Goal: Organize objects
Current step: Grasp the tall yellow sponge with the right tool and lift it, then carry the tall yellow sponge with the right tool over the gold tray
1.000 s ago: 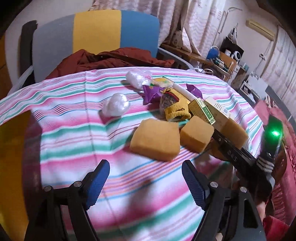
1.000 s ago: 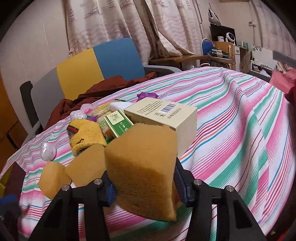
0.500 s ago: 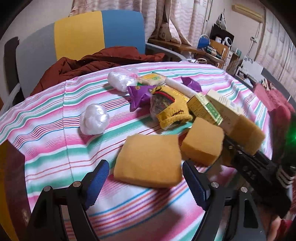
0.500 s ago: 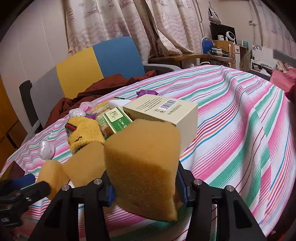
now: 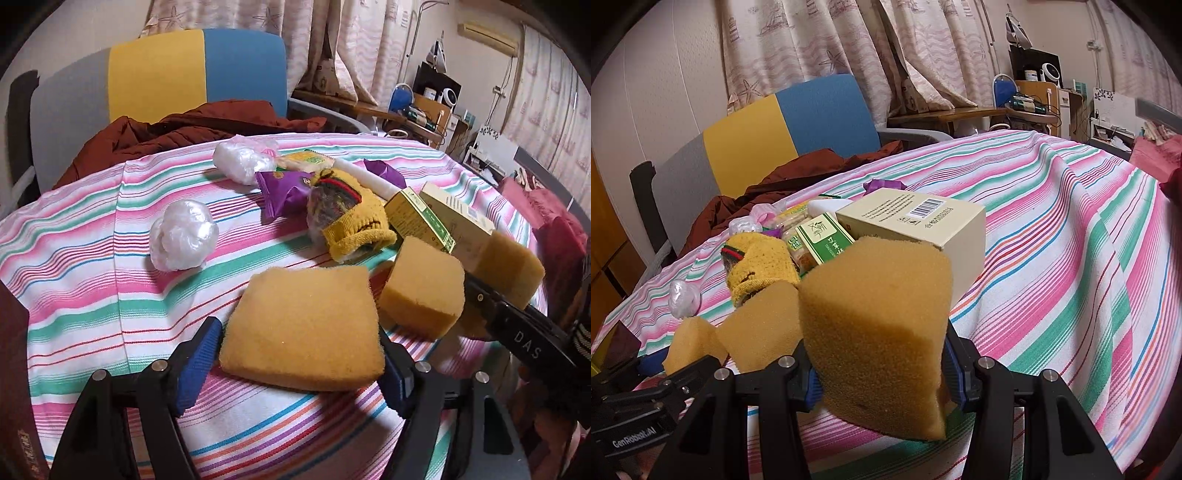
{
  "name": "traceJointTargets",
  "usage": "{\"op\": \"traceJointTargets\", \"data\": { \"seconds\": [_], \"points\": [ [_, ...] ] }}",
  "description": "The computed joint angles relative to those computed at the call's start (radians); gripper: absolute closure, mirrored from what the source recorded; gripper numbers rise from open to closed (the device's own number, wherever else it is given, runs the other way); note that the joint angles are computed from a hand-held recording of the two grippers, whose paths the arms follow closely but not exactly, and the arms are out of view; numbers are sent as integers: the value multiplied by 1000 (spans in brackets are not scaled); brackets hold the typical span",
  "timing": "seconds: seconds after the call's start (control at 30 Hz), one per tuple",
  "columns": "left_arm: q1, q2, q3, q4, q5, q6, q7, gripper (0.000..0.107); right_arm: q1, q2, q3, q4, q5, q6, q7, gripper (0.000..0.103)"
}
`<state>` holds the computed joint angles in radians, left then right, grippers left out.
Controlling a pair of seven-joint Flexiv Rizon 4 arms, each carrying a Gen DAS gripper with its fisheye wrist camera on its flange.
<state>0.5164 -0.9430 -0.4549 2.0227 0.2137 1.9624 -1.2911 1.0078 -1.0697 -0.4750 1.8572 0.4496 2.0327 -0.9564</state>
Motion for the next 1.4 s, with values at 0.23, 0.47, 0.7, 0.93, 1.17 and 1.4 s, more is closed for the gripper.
{"op": "traceJointTargets", "data": {
  "seconds": [0.23,0.47,0.7,0.93,1.17,1.4],
  "points": [
    [-94,23,91,-3,-35,31,3,29,10,-3,-8,3,11,0,-2,51],
    [-109,20,129,6,-36,105,-56,40,28,-7,-28,4,20,-11,3,50],
    [-175,34,225,42,-10,249,-116,41,87,-29,-94,18,41,-38,35,51],
    [-165,40,260,93,43,318,-171,41,120,16,-120,87,30,-34,79,51],
    [-107,39,245,129,120,320,-219,41,161,75,-118,146,42,9,67,55],
    [-45,79,251,221,244,421,-243,41,144,100,-60,140,53,30,-8,58]
  ]
}}
